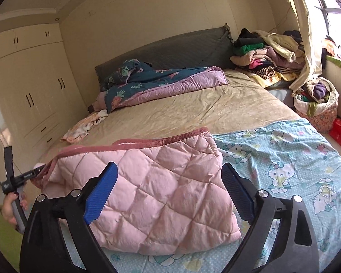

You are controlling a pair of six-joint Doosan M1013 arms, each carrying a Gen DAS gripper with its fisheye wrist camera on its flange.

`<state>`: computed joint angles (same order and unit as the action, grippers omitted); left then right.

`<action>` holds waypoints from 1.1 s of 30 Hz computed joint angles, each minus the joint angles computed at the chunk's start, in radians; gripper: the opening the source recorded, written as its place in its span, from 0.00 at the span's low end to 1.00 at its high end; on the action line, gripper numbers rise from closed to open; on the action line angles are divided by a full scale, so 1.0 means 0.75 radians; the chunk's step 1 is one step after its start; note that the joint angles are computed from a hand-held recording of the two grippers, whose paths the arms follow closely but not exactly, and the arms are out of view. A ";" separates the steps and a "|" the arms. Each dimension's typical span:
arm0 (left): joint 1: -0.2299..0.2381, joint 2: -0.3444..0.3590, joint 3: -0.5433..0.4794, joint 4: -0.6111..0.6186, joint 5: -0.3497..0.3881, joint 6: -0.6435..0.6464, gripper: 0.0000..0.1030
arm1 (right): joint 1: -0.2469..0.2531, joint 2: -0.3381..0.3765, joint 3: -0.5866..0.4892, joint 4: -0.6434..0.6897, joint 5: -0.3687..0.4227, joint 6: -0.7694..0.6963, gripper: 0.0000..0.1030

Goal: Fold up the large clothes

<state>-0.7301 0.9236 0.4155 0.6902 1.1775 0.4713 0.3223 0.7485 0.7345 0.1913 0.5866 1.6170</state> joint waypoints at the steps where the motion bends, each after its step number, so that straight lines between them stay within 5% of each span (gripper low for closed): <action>1: 0.000 -0.001 0.001 0.000 -0.004 -0.003 0.29 | 0.008 -0.010 0.016 -0.036 -0.007 0.009 0.91; 6: -0.007 -0.016 0.022 -0.004 -0.035 -0.028 0.40 | 0.024 -0.062 0.111 -0.046 -0.068 -0.015 0.94; 9: -0.010 -0.041 0.063 -0.010 -0.085 -0.039 0.63 | 0.025 -0.087 0.159 0.012 -0.101 -0.063 0.95; 14: -0.031 -0.038 0.043 0.051 -0.066 -0.028 0.75 | 0.033 -0.106 0.195 0.037 -0.105 -0.096 0.95; 22: -0.062 -0.080 0.099 0.134 -0.087 -0.059 0.90 | 0.043 -0.155 0.270 0.034 -0.160 -0.104 0.95; 33: -0.119 -0.140 0.191 0.245 -0.050 -0.079 0.91 | 0.046 -0.222 0.367 -0.027 -0.229 -0.039 0.96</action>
